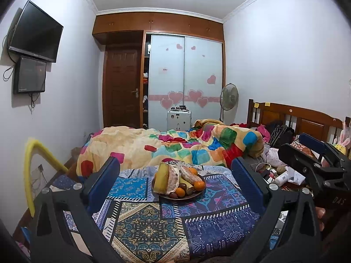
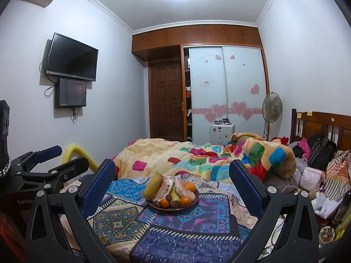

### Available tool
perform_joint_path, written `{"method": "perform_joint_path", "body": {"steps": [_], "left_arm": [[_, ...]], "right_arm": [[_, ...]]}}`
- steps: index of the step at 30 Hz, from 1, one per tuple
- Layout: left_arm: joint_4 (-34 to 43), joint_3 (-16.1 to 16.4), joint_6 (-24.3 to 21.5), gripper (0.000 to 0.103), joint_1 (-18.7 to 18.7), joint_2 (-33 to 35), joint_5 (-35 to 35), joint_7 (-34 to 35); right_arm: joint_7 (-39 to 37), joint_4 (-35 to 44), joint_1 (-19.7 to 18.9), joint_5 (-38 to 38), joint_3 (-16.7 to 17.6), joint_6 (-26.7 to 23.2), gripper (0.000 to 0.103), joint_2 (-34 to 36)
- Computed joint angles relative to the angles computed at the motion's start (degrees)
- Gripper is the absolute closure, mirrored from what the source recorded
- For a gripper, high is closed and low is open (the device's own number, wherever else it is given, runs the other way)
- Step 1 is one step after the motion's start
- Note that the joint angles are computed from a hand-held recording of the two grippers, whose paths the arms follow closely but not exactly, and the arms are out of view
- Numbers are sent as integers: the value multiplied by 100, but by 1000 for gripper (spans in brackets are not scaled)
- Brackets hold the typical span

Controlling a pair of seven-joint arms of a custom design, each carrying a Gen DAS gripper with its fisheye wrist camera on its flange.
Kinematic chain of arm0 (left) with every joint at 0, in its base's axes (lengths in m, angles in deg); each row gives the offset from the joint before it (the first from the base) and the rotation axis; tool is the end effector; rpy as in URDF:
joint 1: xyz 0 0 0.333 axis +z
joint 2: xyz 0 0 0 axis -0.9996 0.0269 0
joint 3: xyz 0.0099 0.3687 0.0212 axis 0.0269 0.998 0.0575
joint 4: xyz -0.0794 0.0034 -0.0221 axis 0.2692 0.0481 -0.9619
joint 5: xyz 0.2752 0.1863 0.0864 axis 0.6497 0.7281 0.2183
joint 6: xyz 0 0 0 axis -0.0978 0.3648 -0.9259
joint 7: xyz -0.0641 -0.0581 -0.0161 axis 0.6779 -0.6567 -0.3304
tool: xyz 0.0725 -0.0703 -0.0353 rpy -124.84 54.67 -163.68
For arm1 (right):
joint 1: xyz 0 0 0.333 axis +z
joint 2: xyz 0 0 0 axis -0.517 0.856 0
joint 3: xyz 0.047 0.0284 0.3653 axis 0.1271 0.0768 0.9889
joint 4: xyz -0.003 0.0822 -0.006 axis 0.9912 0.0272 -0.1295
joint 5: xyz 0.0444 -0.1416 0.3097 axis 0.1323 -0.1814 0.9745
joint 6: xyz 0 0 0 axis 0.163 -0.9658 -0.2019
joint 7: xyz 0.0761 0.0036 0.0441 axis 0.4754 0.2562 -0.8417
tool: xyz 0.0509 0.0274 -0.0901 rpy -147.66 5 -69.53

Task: Organize fruits

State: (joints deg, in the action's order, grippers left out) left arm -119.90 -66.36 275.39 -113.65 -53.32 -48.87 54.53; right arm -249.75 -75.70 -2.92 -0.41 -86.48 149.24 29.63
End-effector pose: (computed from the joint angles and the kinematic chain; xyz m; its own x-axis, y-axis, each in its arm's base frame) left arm 0.6973 -0.2144 0.6105 -0.2249 -0.9739 0.0316 -0.1904 0.0121 -0.9816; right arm 0.6911 0.2670 0.6006 0.1968 -0.9801 -0.0248 -0.1169 0.0016 -0.9931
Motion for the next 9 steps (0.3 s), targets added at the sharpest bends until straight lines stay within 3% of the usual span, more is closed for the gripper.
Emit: {"method": "perform_joint_path", "body": {"steps": [9], "left_arm": [[7, -7, 35, 0, 5, 15, -4, 62]], "right_arm": [[-131, -14, 12, 144, -38, 28, 0, 23]]}}
